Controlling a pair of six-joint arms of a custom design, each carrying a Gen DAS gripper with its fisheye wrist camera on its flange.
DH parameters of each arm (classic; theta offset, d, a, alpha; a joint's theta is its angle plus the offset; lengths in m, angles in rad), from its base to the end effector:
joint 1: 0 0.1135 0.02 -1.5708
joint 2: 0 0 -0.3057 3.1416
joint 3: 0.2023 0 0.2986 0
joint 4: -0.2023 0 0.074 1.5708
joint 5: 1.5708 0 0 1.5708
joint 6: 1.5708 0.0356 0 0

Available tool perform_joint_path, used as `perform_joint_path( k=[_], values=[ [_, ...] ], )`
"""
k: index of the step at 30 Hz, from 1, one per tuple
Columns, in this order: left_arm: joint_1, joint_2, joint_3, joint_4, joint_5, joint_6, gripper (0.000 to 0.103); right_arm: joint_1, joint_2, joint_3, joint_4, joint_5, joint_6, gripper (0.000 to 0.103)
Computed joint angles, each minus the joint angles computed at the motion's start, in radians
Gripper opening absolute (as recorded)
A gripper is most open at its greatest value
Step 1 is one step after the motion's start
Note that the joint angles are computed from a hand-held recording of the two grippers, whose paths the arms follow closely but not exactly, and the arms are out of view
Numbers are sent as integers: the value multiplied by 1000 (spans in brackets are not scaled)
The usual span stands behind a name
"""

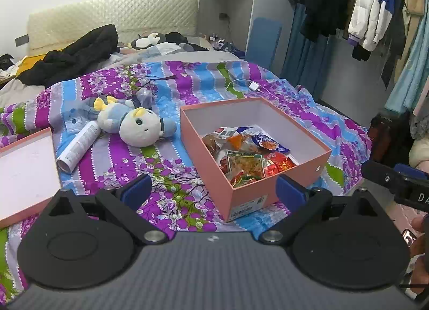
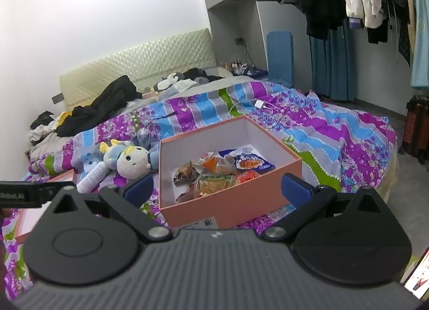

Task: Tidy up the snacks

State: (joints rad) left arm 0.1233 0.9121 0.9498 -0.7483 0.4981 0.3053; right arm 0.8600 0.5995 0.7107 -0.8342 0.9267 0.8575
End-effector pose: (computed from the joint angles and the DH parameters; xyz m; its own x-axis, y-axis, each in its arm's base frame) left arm 0.2033 0.0081 0.3576 -0.5419 0.1989 -0.8166 0.4343 0.8981 -0.0694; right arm 0.1019 0.0748 0.3150 -0.3308 0.3118 -0.8907 0.2847 0.9328 0.2208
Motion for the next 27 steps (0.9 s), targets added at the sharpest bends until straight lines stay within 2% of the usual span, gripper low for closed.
perform_joint_path(
  k=[27],
  values=[
    [21,-17,14,-10,10,-23,100,-6,28,-3,21,-40,-18,103]
  ],
)
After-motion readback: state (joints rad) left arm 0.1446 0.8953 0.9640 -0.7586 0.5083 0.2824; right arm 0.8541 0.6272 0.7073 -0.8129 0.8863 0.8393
